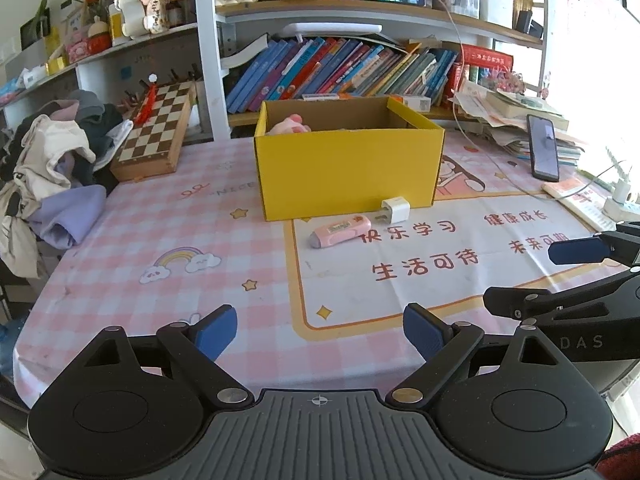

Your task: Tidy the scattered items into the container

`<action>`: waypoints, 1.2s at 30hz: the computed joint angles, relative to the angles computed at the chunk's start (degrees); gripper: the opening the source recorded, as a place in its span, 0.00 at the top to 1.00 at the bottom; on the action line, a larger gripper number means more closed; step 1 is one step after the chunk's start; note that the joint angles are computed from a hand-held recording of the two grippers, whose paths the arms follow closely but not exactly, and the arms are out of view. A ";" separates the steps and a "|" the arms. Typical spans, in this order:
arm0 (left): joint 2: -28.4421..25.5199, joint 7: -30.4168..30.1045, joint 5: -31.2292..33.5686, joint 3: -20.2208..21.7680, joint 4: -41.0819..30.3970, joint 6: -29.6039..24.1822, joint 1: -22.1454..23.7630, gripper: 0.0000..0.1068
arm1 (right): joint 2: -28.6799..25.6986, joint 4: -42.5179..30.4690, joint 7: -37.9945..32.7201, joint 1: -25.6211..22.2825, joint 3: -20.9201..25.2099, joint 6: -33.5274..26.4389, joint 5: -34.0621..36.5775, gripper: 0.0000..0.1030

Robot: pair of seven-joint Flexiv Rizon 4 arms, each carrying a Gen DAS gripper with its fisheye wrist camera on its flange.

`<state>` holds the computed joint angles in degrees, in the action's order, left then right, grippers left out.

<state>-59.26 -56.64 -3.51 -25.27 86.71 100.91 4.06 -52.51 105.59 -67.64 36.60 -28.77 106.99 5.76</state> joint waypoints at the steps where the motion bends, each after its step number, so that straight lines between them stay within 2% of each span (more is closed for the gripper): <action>1: -0.02 0.02 0.04 -0.05 -0.01 -0.07 0.05 0.13 | 0.03 0.03 -0.01 0.00 0.03 -0.06 0.00 0.23; 10: -0.11 0.10 -0.30 0.20 -0.37 -0.60 -0.06 0.14 | -0.77 -0.20 0.00 1.27 -1.29 0.41 0.81 0.26; 21: -0.72 1.75 -0.93 -0.76 -1.11 -2.11 0.56 0.14 | -0.74 -1.24 0.65 0.32 -0.29 -1.08 -0.48 0.26; 27: -1.46 3.16 -0.85 -2.67 -1.36 -2.41 1.69 0.14 | -0.97 -1.57 1.61 0.36 -0.66 -1.60 -0.99 0.26; 34: -1.70 3.61 -1.64 -2.70 -1.73 -2.77 1.49 0.14 | -0.96 -1.67 2.26 0.05 -0.57 -1.89 -1.78 0.26; 36: -1.92 3.95 -1.62 -3.34 -1.81 -3.00 1.85 0.14 | -0.95 -1.75 2.49 -0.12 -0.46 -1.95 -1.90 0.28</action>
<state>-61.18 -52.69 -5.13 -28.61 84.90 97.91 5.91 -53.47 103.84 -65.15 36.48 -29.23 105.05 3.86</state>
